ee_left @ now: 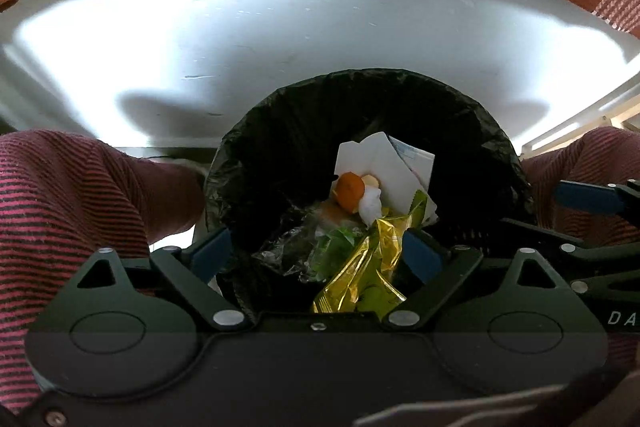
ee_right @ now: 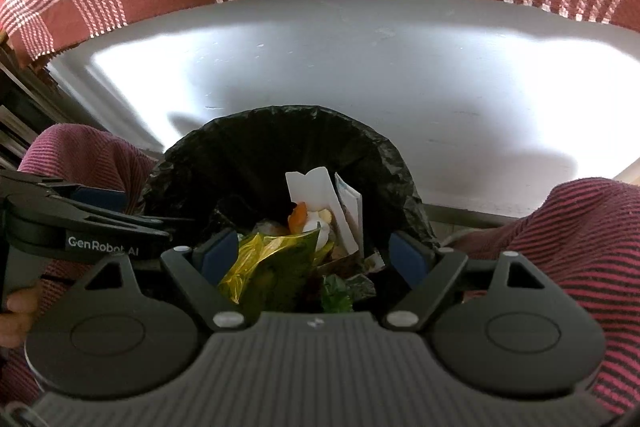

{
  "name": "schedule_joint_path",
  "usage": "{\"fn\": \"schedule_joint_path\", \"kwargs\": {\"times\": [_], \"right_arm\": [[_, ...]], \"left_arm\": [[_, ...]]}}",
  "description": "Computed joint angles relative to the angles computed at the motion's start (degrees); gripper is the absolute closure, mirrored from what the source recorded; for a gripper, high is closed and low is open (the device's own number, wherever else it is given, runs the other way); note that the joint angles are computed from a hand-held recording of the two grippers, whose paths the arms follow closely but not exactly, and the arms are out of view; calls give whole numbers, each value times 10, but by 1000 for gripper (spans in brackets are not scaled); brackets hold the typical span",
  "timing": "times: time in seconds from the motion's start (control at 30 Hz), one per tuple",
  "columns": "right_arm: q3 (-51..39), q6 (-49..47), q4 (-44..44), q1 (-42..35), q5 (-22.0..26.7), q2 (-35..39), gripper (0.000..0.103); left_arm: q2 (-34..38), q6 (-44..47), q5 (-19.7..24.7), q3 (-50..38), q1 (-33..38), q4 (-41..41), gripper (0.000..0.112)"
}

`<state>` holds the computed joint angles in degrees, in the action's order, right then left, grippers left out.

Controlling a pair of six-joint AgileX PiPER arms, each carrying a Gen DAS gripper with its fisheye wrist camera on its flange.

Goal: Collect trash

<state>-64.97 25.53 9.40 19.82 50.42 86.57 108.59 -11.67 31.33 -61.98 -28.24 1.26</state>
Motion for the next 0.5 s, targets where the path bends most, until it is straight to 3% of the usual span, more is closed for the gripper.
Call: {"fn": "schedule_joint_path", "kwargs": {"times": [0.5], "right_arm": [[0,2,-1,2,-1,0,14]], "left_arm": [[1,-3,1,-1,-4,4,19]]}}
